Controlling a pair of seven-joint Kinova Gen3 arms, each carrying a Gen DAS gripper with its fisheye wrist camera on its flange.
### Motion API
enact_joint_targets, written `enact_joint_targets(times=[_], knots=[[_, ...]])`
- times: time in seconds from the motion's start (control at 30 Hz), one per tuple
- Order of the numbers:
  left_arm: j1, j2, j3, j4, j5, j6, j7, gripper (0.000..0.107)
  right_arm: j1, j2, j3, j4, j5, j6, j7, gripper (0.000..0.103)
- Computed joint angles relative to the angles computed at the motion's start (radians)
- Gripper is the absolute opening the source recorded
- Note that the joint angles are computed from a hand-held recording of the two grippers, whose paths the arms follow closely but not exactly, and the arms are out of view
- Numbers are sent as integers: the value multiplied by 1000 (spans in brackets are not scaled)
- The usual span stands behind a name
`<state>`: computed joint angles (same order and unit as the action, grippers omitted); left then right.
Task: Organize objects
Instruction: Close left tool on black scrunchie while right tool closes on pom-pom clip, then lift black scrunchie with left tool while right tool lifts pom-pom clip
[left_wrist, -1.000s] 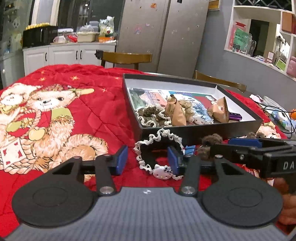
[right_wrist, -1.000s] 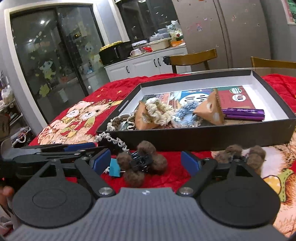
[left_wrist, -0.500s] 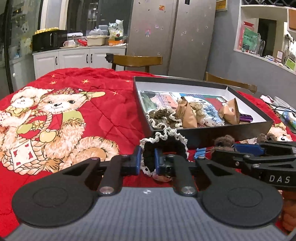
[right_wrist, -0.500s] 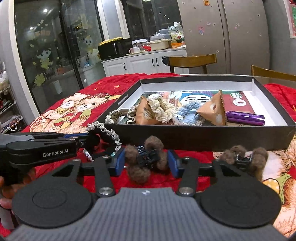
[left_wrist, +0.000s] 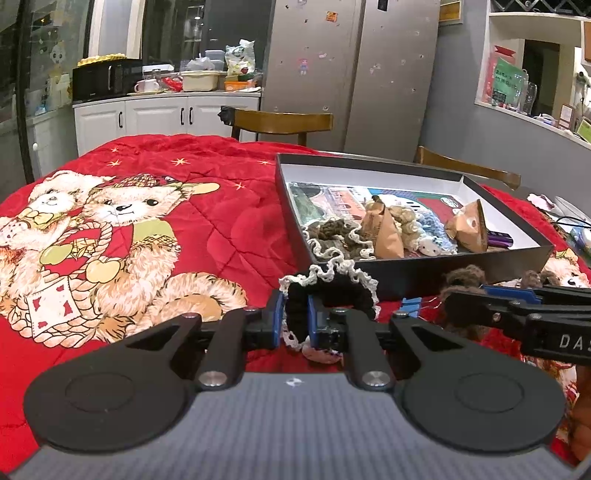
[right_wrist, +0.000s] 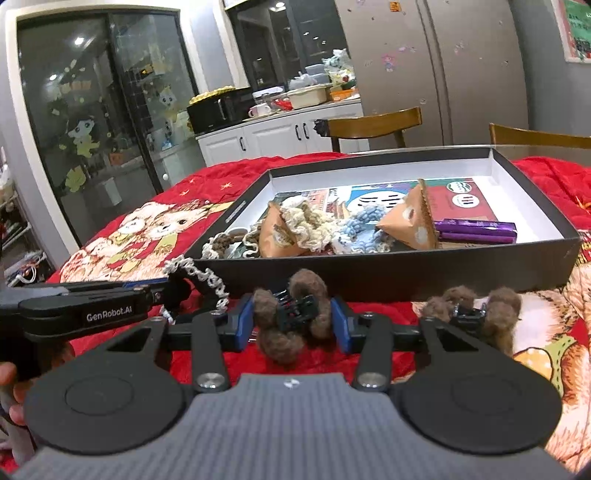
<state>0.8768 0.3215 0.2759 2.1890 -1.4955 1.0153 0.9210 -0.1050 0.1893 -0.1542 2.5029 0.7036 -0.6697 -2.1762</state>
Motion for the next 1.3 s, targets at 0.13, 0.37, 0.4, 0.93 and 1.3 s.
enact_joint_targets(times=[0.13, 0.37, 0.4, 0.93, 1.3], knots=[[4, 8, -1, -17, 26, 12, -28, 17, 5, 2, 2, 1, -13, -2, -23, 47], [-1, -4, 1, 5, -10, -12, -11, 17, 37, 10, 8, 1, 31, -31, -89, 47], [2, -1, 1, 3, -7, -4, -11, 17, 38, 11, 9, 2, 32, -34, -90, 47], [31, 10, 12, 28, -46, 70, 83, 17, 73, 26, 22, 20, 64, -128, -93, 47], [51, -18, 39, 43, -63, 123, 100, 17, 92, -3, 35, 13, 135, -198, -136, 48]])
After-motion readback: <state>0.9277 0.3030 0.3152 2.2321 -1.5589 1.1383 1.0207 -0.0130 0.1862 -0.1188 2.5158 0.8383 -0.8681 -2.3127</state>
